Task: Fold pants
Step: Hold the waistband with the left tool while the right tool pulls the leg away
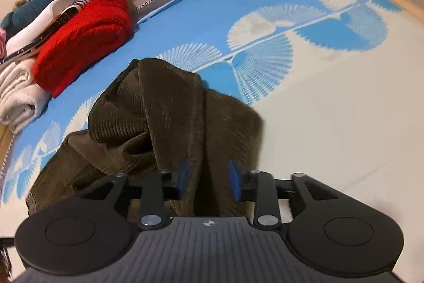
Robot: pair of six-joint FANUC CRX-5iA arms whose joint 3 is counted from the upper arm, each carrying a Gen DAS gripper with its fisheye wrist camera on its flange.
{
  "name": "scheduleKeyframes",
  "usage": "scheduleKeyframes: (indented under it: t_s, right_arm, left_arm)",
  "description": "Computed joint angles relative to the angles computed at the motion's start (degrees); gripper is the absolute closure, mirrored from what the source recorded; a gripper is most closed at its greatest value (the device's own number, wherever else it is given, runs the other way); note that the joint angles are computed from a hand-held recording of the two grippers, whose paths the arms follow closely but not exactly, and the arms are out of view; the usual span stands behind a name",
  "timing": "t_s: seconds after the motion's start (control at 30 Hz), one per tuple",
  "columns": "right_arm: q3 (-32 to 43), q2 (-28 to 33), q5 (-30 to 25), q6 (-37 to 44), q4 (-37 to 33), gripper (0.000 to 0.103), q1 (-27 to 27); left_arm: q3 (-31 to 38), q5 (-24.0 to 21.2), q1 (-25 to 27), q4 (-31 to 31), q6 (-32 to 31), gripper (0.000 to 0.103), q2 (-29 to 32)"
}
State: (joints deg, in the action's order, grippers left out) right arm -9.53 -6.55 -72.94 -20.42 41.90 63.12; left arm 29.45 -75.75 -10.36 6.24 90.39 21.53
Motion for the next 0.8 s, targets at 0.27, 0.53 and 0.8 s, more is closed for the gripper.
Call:
scheduleKeyframes:
  t_s: [0.27,0.53,0.8]
  right_arm:
    - [2.1,5.9,10.0,3.4,-6.6,0.056,-7.8]
    - [4.7,8.9,10.9,5.4,-4.2,0.092,-9.2]
    - [1.9,6.4,-22.6,-13.5,15.4,0.093,1.2]
  left_arm:
    - [2.0,-3.0,0.4,2.2,-2.1,0.047,2.9]
    - [4.6,-3.9,-2.0,-2.6,-4.6,0.068,4.6]
    - [-1.7,4.9,-1.5,-3.0,-3.2,0.082,-1.2]
